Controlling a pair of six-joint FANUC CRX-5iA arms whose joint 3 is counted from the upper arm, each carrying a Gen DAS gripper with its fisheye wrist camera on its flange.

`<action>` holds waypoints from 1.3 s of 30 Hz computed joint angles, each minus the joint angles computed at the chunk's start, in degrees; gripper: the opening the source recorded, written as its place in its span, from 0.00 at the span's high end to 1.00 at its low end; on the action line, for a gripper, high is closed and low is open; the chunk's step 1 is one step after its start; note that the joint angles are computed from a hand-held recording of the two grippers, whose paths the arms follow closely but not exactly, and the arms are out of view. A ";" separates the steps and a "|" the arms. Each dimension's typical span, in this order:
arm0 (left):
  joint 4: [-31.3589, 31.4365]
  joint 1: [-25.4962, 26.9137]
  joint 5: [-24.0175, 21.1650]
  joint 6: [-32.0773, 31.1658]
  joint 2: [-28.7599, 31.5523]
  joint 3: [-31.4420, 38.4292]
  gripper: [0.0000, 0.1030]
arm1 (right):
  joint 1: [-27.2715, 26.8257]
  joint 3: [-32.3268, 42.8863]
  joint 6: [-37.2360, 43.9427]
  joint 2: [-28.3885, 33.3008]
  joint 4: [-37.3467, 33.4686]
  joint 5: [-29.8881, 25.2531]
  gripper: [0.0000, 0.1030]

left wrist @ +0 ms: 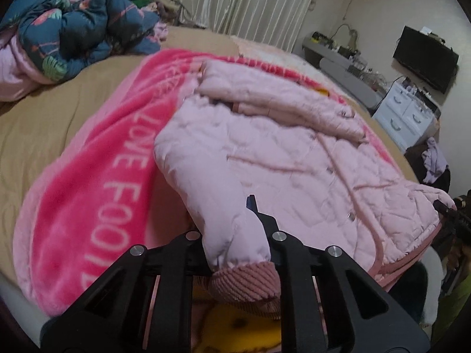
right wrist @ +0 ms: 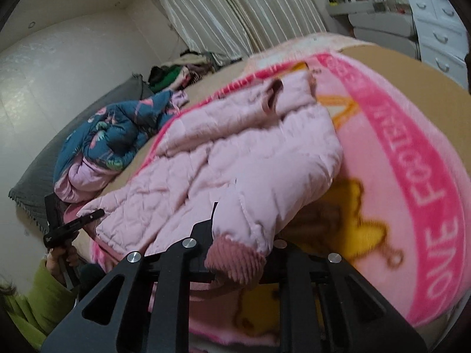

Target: Fold large clothes

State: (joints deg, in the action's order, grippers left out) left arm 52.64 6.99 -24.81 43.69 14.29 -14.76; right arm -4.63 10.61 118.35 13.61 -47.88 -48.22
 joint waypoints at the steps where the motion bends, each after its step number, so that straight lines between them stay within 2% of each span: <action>1: 0.84 -0.21 0.38 -0.58 -0.05 0.13 0.93 | 0.26 0.52 -0.25 0.17 0.18 0.49 0.85; 4: 2.67 -1.09 1.32 -1.86 -0.12 1.15 0.93 | 0.55 2.37 -0.83 0.90 0.50 0.60 0.85; 6: 3.71 -1.68 1.92 -2.56 0.22 2.40 0.93 | 1.55 3.57 -3.45 1.43 3.39 1.10 0.85; 12: 3.41 -2.01 1.86 0.01 2.35 6.98 0.93 | 2.13 7.88 -6.35 3.50 5.55 1.17 0.85; 30: -10.38 -2.05 -0.85 14.54 10.07 24.01 0.93 | 2.70 21.60 -11.94 11.38 8.36 -0.26 0.85; 39: -18.56 -2.34 -2.50 22.47 14.91 34.47 0.93 | 2.90 31.17 -15.18 17.04 10.25 -1.58 0.85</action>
State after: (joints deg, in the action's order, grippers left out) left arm 34.09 4.65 -27.31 66.16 29.20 19.70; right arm -1.73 41.78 103.17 30.65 -37.63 -49.80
